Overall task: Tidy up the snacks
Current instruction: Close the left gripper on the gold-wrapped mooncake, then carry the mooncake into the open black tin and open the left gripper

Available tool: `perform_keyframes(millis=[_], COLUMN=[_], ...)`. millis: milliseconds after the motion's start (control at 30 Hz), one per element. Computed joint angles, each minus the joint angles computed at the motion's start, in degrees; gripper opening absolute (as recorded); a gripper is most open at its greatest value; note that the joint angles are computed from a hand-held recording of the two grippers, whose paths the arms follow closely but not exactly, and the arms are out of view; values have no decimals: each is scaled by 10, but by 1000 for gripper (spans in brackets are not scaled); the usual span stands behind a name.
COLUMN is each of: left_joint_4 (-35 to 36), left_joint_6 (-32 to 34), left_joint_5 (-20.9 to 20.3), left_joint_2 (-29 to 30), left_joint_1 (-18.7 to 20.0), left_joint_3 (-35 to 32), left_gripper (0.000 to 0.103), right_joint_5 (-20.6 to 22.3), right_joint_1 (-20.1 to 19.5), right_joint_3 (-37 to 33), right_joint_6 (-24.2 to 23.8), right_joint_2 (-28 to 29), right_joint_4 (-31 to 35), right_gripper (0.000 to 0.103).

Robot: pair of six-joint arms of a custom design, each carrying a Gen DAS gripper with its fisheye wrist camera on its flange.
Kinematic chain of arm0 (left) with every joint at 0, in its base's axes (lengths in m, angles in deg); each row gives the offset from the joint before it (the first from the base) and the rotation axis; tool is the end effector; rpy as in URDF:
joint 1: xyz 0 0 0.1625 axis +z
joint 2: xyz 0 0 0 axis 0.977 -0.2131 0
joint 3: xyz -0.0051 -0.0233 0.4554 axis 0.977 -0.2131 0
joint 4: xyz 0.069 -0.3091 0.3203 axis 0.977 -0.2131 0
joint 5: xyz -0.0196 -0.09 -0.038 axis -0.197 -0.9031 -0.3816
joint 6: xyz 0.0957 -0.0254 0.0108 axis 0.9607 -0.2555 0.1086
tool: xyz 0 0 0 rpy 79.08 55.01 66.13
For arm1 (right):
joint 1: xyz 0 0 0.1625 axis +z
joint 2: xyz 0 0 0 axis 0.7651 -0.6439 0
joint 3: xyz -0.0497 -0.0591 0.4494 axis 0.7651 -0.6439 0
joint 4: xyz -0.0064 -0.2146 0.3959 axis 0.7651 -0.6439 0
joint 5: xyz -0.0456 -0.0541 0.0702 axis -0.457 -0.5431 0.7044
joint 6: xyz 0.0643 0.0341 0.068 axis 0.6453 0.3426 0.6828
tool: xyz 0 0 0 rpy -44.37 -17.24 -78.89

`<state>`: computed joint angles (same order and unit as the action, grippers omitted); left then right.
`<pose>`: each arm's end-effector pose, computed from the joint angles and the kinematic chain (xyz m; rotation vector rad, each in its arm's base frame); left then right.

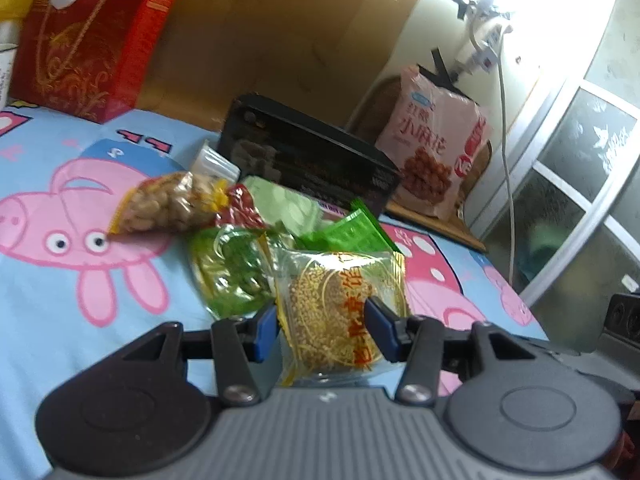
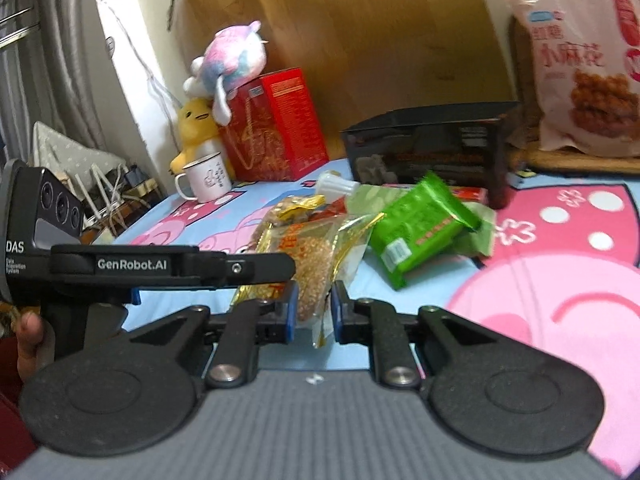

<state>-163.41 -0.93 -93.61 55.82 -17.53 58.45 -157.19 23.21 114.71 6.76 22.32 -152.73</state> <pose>-0.2268 -0.6743 -0.0390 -1.0397 -2.8497 0.7239 -0.0130 -0.5436 0.1825 0.4222 -2.4253 1.3652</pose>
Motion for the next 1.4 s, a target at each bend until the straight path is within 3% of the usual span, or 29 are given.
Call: perform_keyframes(millis=[467, 567, 633, 733, 833, 1067, 1167, 1400], left_joint_4=[-6, -24, -40, -59, -60, -8, 22, 70], left_joint_6=[14, 20, 23, 26, 24, 7, -2, -2], left_joint_5=[15, 10, 6, 3, 10, -25, -44, -24], left_joint_2=[2, -2, -5, -10, -13, -24, -26, -9], left_joint_1=[1, 5, 9, 14, 16, 26, 28, 17], left_joint_3=[8, 16, 23, 30, 31, 20, 12, -7], left_gripper=[54, 57, 61, 63, 63, 63, 61, 48], right_joint_5=[5, 11, 24, 35, 40, 52, 43, -5], right_joint_1=[-16, -18, -23, -29, -35, -35, -30, -13], right_joint_3=[9, 13, 17, 19, 18, 23, 24, 0], right_joint_6=[26, 27, 28, 27, 35, 2, -38, -134], right_joint_2=[6, 9, 13, 26, 33, 8, -9, -15], right_joint_4=[-7, -34, -64, -126, -156, -93, -31, 77], right_gripper=[24, 29, 41, 50, 50, 50, 61, 63])
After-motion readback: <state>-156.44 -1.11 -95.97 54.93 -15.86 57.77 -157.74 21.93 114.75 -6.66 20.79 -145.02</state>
